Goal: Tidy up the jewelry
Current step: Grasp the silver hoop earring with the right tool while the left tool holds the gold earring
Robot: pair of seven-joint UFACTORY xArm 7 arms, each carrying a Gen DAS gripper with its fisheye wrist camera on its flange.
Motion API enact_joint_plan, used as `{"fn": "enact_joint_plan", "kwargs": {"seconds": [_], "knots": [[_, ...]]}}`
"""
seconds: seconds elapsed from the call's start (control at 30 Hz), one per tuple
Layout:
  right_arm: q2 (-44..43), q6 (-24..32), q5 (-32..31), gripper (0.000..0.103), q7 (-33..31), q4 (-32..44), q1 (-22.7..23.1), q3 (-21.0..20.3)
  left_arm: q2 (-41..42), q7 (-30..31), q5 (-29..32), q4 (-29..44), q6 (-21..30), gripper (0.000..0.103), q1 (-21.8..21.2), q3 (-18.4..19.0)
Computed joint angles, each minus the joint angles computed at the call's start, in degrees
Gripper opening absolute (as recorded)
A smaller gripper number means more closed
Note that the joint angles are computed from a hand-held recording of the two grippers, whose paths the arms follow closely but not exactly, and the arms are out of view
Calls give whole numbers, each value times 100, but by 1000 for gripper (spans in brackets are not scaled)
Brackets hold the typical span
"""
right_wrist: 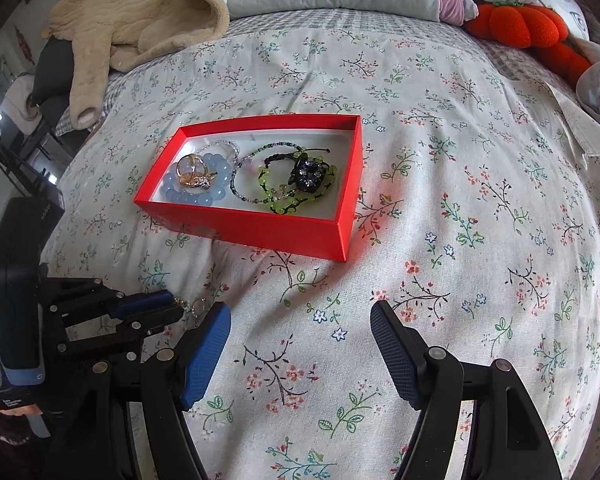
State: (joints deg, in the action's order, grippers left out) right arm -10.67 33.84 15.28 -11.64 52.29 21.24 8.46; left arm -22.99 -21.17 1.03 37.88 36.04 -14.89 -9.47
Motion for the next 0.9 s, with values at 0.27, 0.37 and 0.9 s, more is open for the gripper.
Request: {"fn": "enact_joint_plan", "kwargs": {"seconds": [0.27, 0.37, 0.9], "knots": [[11, -253, 204, 73, -530, -159, 285, 99, -420, -419, 96, -89, 471, 13, 240, 12], [48, -366, 380, 64, -905, -200, 443, 107, -500, -503, 101, -102, 610, 13, 276, 29], [711, -475, 924, 40, -1868, -50, 607, 357, -727, -287, -255, -226, 776, 13, 234, 199]]}}
